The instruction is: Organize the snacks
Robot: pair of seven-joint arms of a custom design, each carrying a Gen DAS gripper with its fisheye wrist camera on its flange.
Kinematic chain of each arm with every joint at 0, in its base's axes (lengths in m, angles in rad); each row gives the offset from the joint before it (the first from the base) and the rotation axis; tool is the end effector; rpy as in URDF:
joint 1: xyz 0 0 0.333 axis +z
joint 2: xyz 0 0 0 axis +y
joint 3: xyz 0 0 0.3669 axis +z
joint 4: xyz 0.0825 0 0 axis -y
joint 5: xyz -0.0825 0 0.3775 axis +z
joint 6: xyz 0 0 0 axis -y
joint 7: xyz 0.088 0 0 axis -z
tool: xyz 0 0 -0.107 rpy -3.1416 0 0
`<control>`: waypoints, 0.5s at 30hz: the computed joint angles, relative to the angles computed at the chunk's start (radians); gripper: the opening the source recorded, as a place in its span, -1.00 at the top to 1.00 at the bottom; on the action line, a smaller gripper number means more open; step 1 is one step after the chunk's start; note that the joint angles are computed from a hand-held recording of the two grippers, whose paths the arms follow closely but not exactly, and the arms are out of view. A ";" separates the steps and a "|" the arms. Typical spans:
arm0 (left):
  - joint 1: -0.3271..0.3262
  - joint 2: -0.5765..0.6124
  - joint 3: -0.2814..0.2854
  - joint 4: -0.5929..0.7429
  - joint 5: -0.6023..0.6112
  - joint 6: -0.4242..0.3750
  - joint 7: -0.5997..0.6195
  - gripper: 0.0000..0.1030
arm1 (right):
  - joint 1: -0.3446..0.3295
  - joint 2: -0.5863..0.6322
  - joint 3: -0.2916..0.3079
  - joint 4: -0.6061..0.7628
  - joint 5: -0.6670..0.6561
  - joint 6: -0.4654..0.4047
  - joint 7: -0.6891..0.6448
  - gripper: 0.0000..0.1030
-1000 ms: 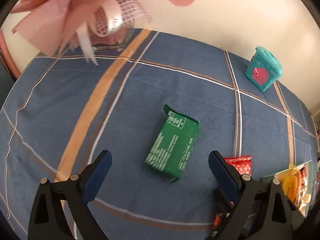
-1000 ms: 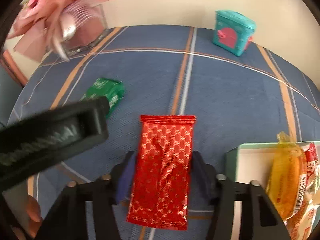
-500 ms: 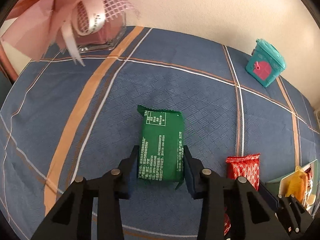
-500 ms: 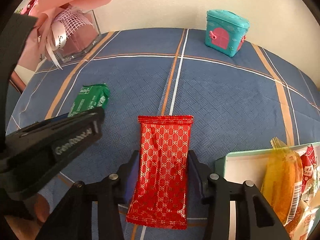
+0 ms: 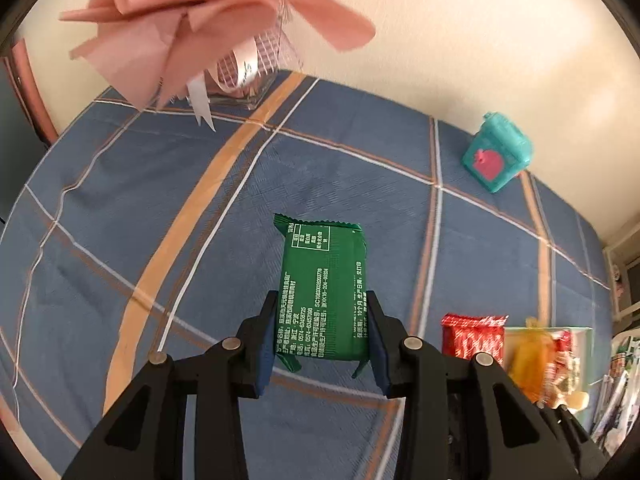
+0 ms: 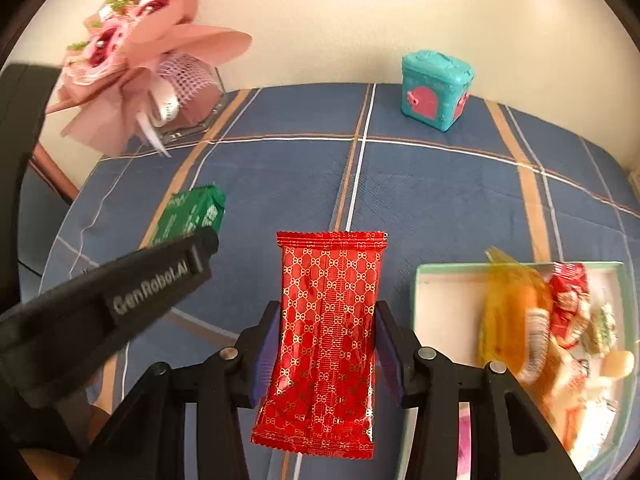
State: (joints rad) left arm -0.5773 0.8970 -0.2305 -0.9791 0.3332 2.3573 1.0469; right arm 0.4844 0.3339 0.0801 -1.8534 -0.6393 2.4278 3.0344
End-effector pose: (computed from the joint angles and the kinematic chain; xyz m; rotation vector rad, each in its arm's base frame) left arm 0.6505 -0.5471 0.4182 -1.6672 2.3323 -0.6984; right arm 0.5659 0.3497 0.4198 -1.4472 2.3514 -0.5376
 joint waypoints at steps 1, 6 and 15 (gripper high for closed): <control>0.001 -0.017 -0.002 -0.027 0.007 0.016 -0.008 0.20 | 0.007 -0.010 0.002 -0.004 -0.003 -0.015 0.002 0.07; 0.016 -0.156 -0.005 -0.251 0.042 0.112 -0.072 0.20 | 0.028 -0.074 0.017 -0.060 -0.020 -0.047 0.047 0.07; 0.058 -0.295 -0.063 -0.479 0.064 0.219 -0.119 0.20 | 0.059 -0.182 0.059 -0.146 -0.063 -0.111 0.141 0.07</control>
